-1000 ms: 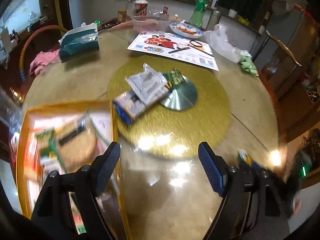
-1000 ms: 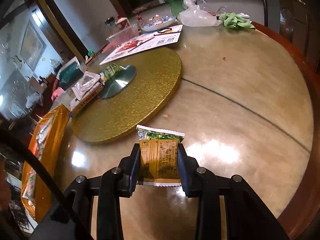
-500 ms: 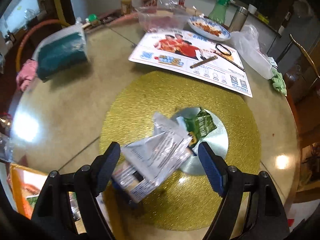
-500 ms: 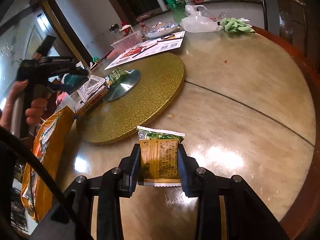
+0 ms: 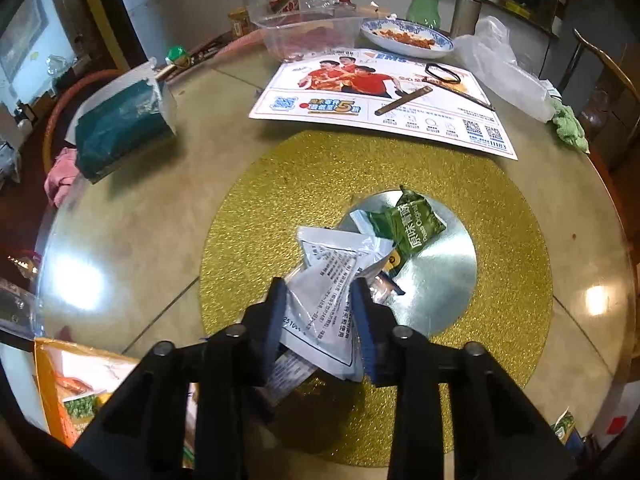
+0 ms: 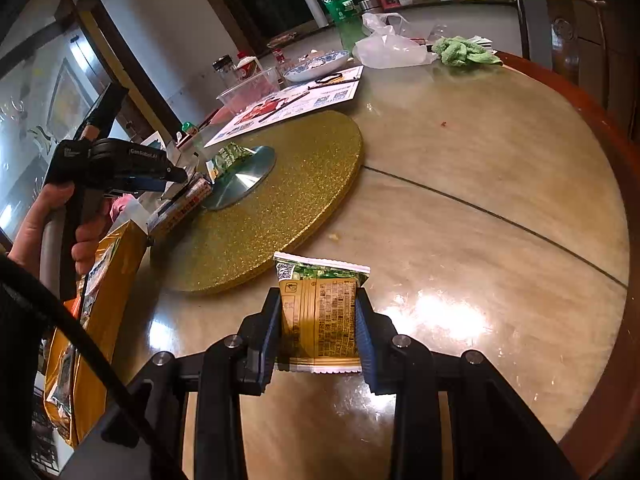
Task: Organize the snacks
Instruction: 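Grasp the yellow-green snack packet with the right gripper while the left gripper grasps the white paper packet, then carry both packets over the box and open both grippers to drop them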
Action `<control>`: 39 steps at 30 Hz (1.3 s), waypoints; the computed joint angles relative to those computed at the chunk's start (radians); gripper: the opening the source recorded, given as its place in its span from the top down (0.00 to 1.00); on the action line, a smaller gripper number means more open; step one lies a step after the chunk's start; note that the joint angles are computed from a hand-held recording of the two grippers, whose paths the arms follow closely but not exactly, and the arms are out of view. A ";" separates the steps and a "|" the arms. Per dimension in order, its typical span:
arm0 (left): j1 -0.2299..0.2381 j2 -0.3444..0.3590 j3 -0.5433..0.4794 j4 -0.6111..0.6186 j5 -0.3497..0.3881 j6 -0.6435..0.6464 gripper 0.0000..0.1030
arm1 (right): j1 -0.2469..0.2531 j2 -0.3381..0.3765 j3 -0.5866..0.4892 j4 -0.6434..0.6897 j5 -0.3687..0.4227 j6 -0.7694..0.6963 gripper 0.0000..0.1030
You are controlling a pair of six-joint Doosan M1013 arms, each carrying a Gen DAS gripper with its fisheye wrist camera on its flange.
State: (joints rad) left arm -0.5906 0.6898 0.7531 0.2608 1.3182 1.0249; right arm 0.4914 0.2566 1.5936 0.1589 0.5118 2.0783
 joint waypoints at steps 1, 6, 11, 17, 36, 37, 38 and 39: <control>0.003 -0.011 0.014 -0.017 -0.004 -0.017 0.76 | 0.001 -0.001 0.000 -0.007 -0.001 0.004 0.67; -0.011 -0.100 0.134 -0.039 -0.069 -0.030 0.83 | 0.000 0.000 -0.002 0.007 0.002 -0.013 0.67; -0.047 -0.263 0.344 -0.093 -0.200 -0.089 0.84 | 0.002 0.003 -0.008 -0.015 0.015 0.003 0.67; -0.093 -0.501 0.617 -0.070 -0.376 -0.264 0.85 | 0.005 0.005 -0.013 -0.028 0.026 0.006 0.67; -0.067 -0.696 0.905 0.192 -0.325 -0.764 0.85 | 0.105 0.072 -0.232 0.475 0.222 -0.587 0.70; -0.056 -0.696 0.909 0.175 -0.338 -0.750 0.85 | 0.109 0.089 -0.256 0.502 0.246 -0.608 0.70; -0.048 -0.695 0.910 0.168 -0.346 -0.735 0.85 | 0.114 0.113 -0.294 0.527 0.282 -0.626 0.70; -0.044 -0.688 0.909 0.170 -0.342 -0.726 0.85 | 0.120 0.132 -0.323 0.532 0.301 -0.640 0.70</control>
State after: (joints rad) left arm -0.6345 0.0013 1.6617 0.4307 0.9765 0.2987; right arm 0.6117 0.3883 1.2708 0.6906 0.8129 1.4384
